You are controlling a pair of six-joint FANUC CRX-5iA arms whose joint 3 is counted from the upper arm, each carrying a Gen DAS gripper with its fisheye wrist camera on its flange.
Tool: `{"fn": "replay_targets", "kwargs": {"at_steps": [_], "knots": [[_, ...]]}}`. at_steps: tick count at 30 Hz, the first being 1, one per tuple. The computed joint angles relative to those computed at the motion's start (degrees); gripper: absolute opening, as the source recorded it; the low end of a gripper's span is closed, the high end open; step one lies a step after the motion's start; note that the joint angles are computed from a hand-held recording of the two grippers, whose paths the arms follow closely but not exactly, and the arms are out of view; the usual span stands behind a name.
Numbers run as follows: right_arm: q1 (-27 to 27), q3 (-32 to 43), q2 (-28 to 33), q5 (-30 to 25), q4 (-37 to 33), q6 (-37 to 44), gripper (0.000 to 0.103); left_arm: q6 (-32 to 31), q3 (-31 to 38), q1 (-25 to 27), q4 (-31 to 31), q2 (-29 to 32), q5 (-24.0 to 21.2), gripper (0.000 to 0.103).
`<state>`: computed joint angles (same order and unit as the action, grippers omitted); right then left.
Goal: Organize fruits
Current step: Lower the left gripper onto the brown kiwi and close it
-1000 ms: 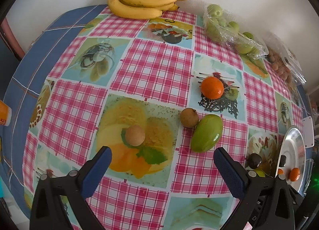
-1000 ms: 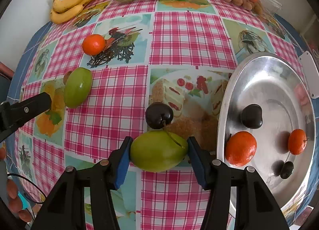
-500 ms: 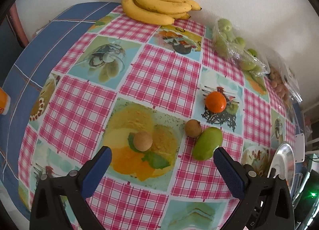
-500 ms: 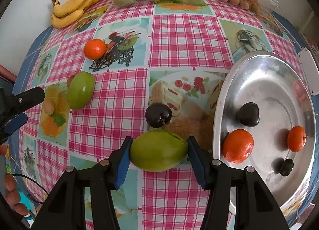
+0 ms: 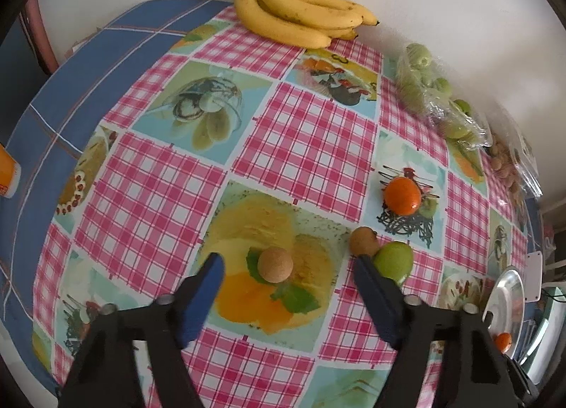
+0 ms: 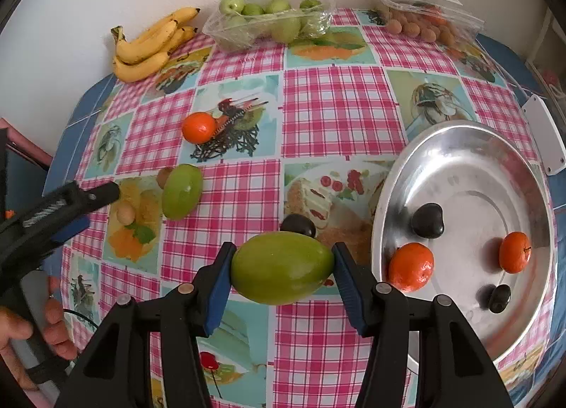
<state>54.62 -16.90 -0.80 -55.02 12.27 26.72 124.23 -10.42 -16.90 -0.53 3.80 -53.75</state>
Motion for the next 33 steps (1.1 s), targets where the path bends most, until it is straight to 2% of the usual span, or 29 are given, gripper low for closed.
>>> {"fn": "replay_targets", "kwargs": {"at_steps": [5, 21, 27, 33], "knots": [[0.0, 0.0, 0.2, 0.4, -0.4, 0.4, 0.057, -0.6, -0.1, 0.4, 0.3, 1.4, 0.4, 0.054], [-0.5, 0.4, 0.8, 0.4, -1.3, 1.0, 0.057, -0.3, -0.3, 0.8, 0.4, 3.3, 1.5, 0.026], [-0.5, 0.2, 0.6, 0.7, -1.2, 0.7, 0.057, -0.1, -0.4, 0.8, 0.2, 3.0, 1.9, 0.026], [-0.4, -0.6, -0.8, 1.7, -0.3, -0.4, 0.057, 0.8, -0.7, 0.3, -1.5, -0.4, 2.9, 0.026]]}}
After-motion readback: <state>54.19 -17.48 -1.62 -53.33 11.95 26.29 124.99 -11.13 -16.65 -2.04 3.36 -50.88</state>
